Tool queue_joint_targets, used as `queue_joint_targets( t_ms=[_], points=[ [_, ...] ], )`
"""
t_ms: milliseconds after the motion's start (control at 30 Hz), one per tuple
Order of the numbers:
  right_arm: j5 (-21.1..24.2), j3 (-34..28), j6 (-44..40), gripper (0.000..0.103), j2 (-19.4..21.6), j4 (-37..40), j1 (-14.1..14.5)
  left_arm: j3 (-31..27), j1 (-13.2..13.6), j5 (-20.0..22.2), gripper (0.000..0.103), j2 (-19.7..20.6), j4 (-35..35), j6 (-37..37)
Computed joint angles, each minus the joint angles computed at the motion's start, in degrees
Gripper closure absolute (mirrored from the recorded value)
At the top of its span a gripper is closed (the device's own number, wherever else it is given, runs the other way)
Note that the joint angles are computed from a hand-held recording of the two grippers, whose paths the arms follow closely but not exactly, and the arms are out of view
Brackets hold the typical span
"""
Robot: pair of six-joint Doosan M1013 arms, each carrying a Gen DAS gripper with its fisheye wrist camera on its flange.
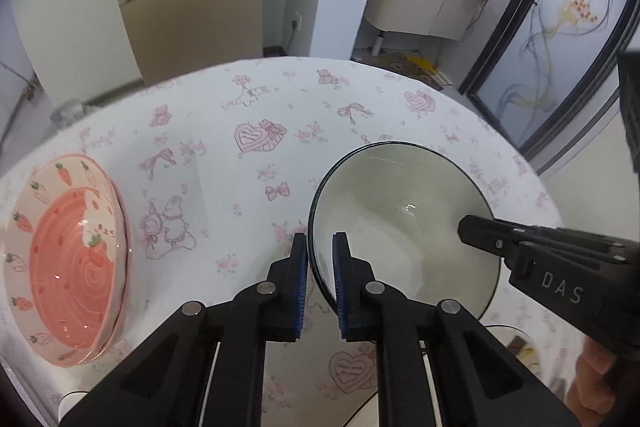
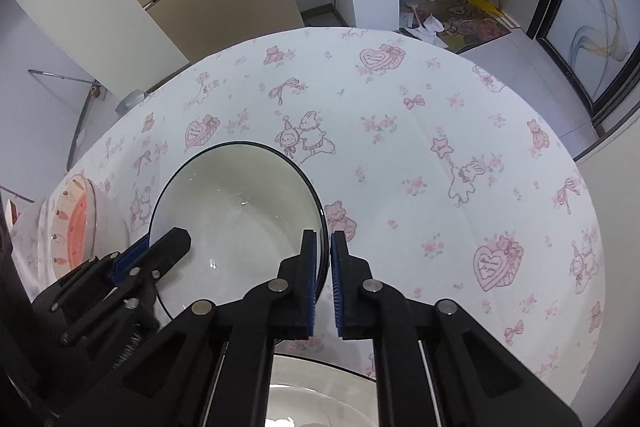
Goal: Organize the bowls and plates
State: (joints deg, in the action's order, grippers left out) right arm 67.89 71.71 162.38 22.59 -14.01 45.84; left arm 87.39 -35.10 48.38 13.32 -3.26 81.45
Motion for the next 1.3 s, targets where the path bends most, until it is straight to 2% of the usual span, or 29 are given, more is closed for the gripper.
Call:
queue_joint_targets(
  t_ms=[167, 300, 400, 667, 900, 1033, 1133, 1300],
  points=[
    [0.93, -0.58, -0.15, 0.096, 0.58, -0.32, 0.09, 0.11, 0.49, -0.18, 0.09, -0.01, -1.51, 0.92],
    [1.16, -0.85, 0.21, 0.097, 0.64, -0.24, 0.16, -0.25, 0.08, 1.2, 0.092, -0.01, 0.53, 0.46],
    [3.12, -2.11, -0.37, 0.096, 1.2, -1.92, 0.74, -0.48, 0.97, 1.84, 0.093, -0.03, -2.73, 2.16],
    [-3.28, -0.29, -0.03, 0.096, -0.22, -0.06, 0.4, -0.43, 2.08, 0.77, 0.093, -2.08, -2.47, 1.51],
    [-0.87, -3.7, 1.84, 0.096, -0.08, -6.21, 2.72, -0.55, 2.61, 0.9, 0.093, -4.25, -1.74, 1.29],
    [2.85, -8.19, 1.1, 0.096, 1.29, -9.53, 4.27, -1.74, 3.99, 2.18, 0.094, -6.06, -2.2, 3.29],
    [3.43, -12.44, -0.91, 0.096, 2.61, -11.64, 5.5, -1.63, 4.5, 0.83, 0.094, -8.31, 2.88, 0.14],
    [7.58, -22.87, -4.89, 0.096, 7.34, -15.79, 8.05, -1.28, 7.88, -0.08, 0.094, -11.24, 3.14, 0.08]
  ],
)
